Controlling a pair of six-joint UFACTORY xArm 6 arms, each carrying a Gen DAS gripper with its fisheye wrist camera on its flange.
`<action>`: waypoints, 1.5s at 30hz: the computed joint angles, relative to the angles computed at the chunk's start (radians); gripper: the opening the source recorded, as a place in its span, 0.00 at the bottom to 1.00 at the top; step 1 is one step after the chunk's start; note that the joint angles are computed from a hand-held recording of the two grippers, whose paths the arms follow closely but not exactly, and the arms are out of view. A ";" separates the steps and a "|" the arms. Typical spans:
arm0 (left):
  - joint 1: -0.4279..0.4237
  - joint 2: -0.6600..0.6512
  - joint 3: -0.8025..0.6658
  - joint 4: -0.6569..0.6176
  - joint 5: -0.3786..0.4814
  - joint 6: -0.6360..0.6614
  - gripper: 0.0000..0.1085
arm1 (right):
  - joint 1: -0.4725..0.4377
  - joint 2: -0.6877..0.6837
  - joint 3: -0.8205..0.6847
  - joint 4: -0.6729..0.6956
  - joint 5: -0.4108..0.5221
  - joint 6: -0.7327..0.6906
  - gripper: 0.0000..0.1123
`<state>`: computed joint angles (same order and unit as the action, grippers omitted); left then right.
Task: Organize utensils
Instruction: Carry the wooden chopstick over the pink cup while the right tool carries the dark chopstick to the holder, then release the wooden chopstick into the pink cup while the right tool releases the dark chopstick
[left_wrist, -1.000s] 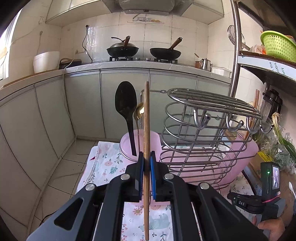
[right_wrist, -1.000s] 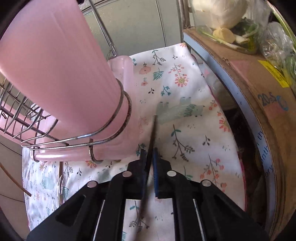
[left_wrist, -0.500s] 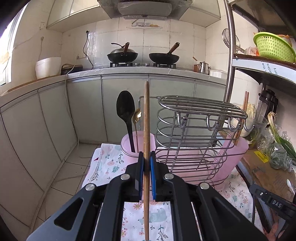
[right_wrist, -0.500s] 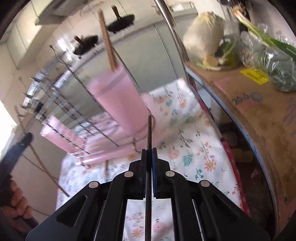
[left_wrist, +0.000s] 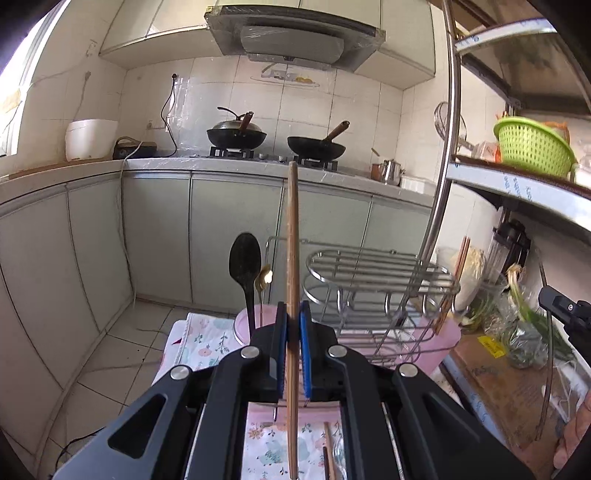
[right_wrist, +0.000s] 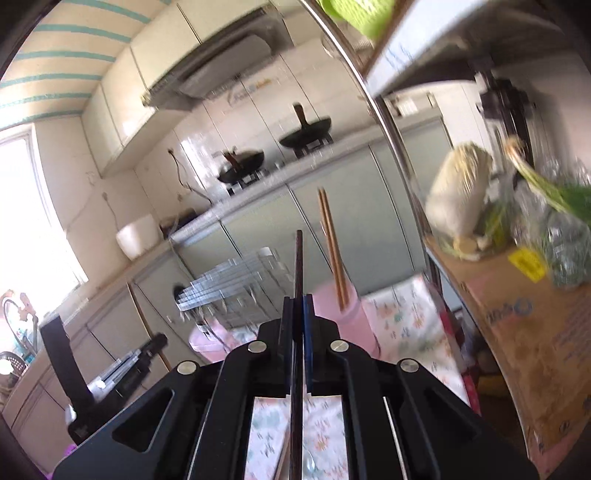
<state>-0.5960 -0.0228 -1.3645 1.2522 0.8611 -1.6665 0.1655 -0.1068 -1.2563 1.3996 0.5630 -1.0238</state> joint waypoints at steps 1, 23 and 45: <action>0.016 -0.014 0.009 0.021 -0.032 -0.022 0.05 | 0.000 0.013 -0.023 0.033 -0.004 -0.030 0.05; 0.195 0.075 -0.168 0.293 -0.084 -0.236 0.05 | 0.060 0.301 -0.356 0.208 -0.101 -0.188 0.05; 0.163 0.169 -0.045 0.334 -0.026 -0.315 0.05 | 0.129 0.512 -0.585 0.527 -0.256 -0.638 0.05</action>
